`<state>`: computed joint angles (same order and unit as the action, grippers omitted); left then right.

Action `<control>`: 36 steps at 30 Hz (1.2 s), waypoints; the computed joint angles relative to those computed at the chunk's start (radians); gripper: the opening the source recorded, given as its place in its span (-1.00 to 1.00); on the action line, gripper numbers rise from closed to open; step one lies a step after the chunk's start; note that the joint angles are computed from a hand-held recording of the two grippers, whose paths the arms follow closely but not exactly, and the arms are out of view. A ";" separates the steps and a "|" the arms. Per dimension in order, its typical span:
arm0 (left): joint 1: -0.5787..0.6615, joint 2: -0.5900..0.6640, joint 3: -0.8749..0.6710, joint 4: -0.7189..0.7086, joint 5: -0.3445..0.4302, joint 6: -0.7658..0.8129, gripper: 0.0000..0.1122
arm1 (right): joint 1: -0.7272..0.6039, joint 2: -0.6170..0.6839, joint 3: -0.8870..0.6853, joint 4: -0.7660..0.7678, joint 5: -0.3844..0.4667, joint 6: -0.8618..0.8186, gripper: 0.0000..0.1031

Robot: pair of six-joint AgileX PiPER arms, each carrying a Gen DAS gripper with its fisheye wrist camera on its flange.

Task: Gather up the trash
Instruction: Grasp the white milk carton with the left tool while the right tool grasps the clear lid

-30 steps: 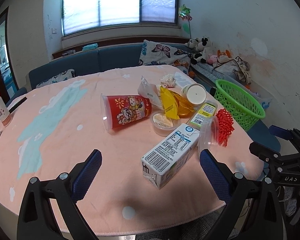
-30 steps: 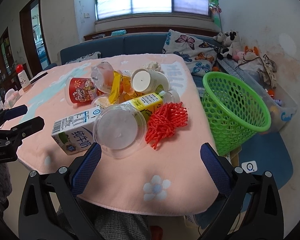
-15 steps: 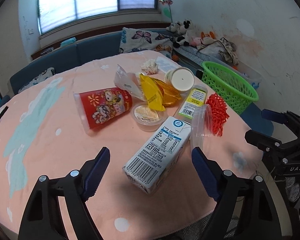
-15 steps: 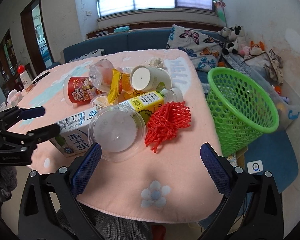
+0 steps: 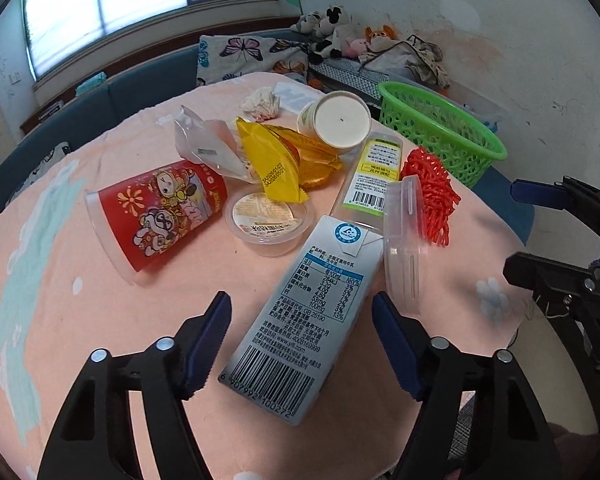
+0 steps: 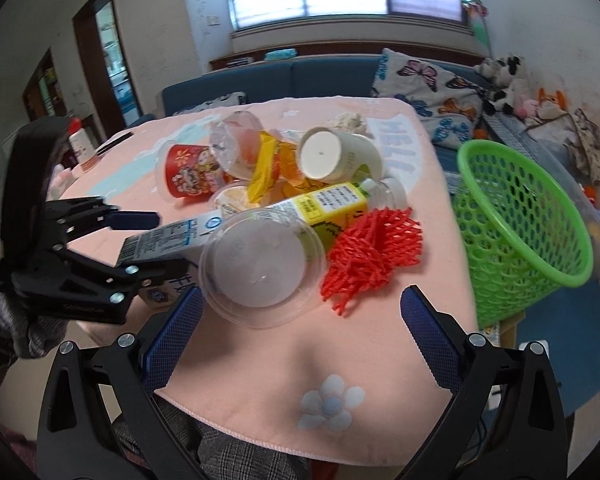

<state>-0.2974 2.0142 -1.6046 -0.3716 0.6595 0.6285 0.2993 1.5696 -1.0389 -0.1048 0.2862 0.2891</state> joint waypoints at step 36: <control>0.095 0.013 -0.016 -0.182 0.035 0.093 -0.30 | -0.008 0.258 -0.233 0.429 0.044 -0.692 0.91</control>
<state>-0.2029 2.0271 -1.6207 -0.5539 0.6947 0.7213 0.2910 1.8274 -1.2723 0.3241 0.3302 -0.4031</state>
